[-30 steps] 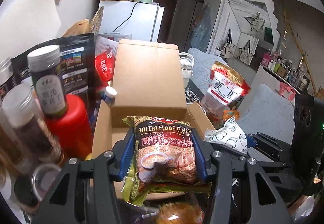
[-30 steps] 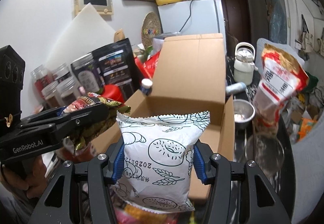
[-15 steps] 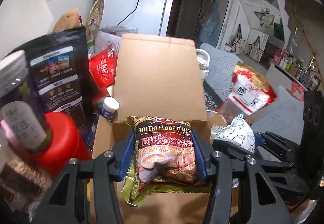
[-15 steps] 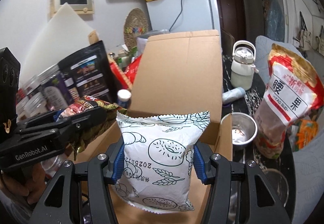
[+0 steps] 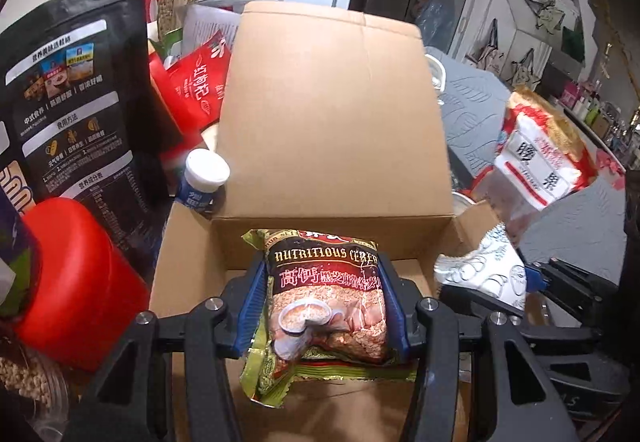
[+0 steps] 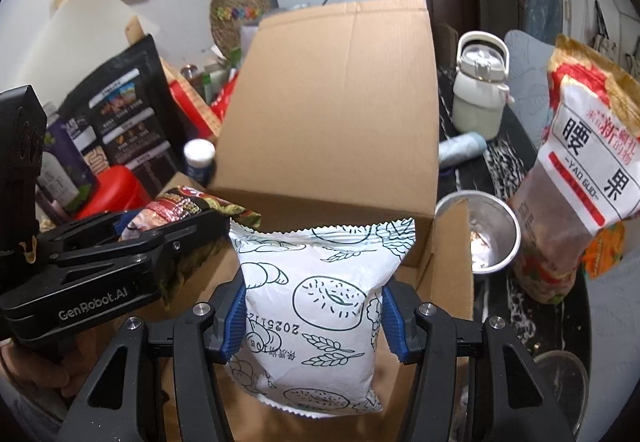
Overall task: Organize snacks
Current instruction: 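Carry both packets over the open cardboard box with both grippers, then open both grippers to drop the packets into the box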
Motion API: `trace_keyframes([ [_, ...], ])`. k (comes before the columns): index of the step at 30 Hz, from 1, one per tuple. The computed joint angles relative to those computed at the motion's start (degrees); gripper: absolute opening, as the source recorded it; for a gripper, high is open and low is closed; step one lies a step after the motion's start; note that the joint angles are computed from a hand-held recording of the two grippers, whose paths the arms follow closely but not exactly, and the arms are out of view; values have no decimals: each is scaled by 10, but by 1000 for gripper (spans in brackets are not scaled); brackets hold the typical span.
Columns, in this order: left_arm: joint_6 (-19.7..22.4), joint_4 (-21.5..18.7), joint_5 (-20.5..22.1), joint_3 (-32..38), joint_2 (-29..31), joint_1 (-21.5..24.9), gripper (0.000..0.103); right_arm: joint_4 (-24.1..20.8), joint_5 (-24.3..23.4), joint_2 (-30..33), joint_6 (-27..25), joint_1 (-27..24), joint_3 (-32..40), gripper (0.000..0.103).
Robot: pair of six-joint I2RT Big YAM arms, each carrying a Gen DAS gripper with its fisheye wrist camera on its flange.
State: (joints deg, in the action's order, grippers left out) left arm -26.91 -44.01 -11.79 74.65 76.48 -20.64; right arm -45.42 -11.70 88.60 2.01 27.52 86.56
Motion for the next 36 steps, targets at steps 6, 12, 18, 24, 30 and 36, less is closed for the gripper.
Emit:
trace_keyframes([
  [6,5,-29,-35,11,11,-4,52,-19,6,8,11,-2,8,56],
  [12,-1,-82,-30,37,32,1,52,-35,15,14,17,-2,16,63],
  [18,-5,-97,-60,46,26,-6,53,-20,41,-3,9,4,5,71],
  [24,-4,-107,-81,47,7,-21,53,-17,56,-21,6,8,-4,71],
  [30,-11,-116,-105,50,-13,-42,53,-12,63,-52,6,13,-18,71],
  [36,-16,-132,-137,57,-41,-65,53,-5,74,-94,6,19,-33,71],
])
